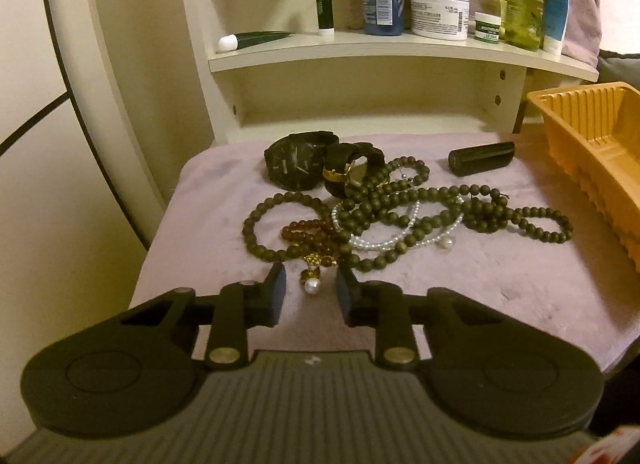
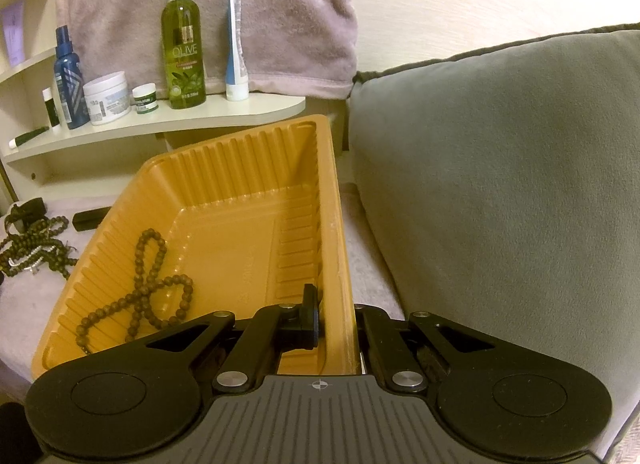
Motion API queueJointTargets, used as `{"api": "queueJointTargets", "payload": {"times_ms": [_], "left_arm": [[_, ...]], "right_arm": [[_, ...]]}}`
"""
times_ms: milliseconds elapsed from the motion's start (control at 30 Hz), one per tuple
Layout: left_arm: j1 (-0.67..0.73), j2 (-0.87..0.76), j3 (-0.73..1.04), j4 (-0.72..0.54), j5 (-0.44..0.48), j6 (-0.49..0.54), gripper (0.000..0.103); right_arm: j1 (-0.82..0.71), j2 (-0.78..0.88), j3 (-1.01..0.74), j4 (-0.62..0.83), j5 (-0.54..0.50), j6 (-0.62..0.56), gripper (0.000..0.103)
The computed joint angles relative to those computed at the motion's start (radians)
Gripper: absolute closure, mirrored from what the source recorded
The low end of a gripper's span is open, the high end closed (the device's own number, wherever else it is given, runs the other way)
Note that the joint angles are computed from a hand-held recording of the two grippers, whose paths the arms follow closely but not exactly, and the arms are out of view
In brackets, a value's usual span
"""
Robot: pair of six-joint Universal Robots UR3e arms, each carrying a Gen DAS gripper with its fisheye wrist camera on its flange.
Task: Organize jewelry
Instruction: 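Return the left tool to the bead pile and grasp another strand, then carry the strand over the tray and release it with the left tool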
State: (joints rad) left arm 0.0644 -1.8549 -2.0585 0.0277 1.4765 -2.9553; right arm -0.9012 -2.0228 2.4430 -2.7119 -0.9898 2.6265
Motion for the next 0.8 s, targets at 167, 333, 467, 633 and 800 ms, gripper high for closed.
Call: {"api": "queueJointTargets", "payload": {"times_ms": [167, 333, 467, 633, 800], "left_arm": [[-0.013, 0.005, 0.007, -0.017, 0.026, 0.008, 0.095], [-0.017, 0.036, -0.014, -0.024, 0.036, 0.000, 0.095], [-0.043, 0.096, -0.028, -0.052, 0.015, -0.006, 0.095], [-0.108, 0.140, 0.008, -0.091, -0.050, -0.041, 0.095], [-0.202, 0.135, 0.105, -0.145, -0.127, -0.091, 0.095]], "right_arm": [[0.002, 0.000, 0.001, -0.004, -0.001, 0.003, 0.100], [0.000, -0.002, 0.001, -0.002, 0.001, 0.001, 0.100], [-0.001, -0.003, 0.003, -0.002, 0.003, 0.003, 0.100], [-0.008, -0.009, 0.004, 0.006, 0.011, -0.001, 0.100], [-0.015, -0.011, 0.009, 0.006, 0.018, -0.001, 0.100]]}}
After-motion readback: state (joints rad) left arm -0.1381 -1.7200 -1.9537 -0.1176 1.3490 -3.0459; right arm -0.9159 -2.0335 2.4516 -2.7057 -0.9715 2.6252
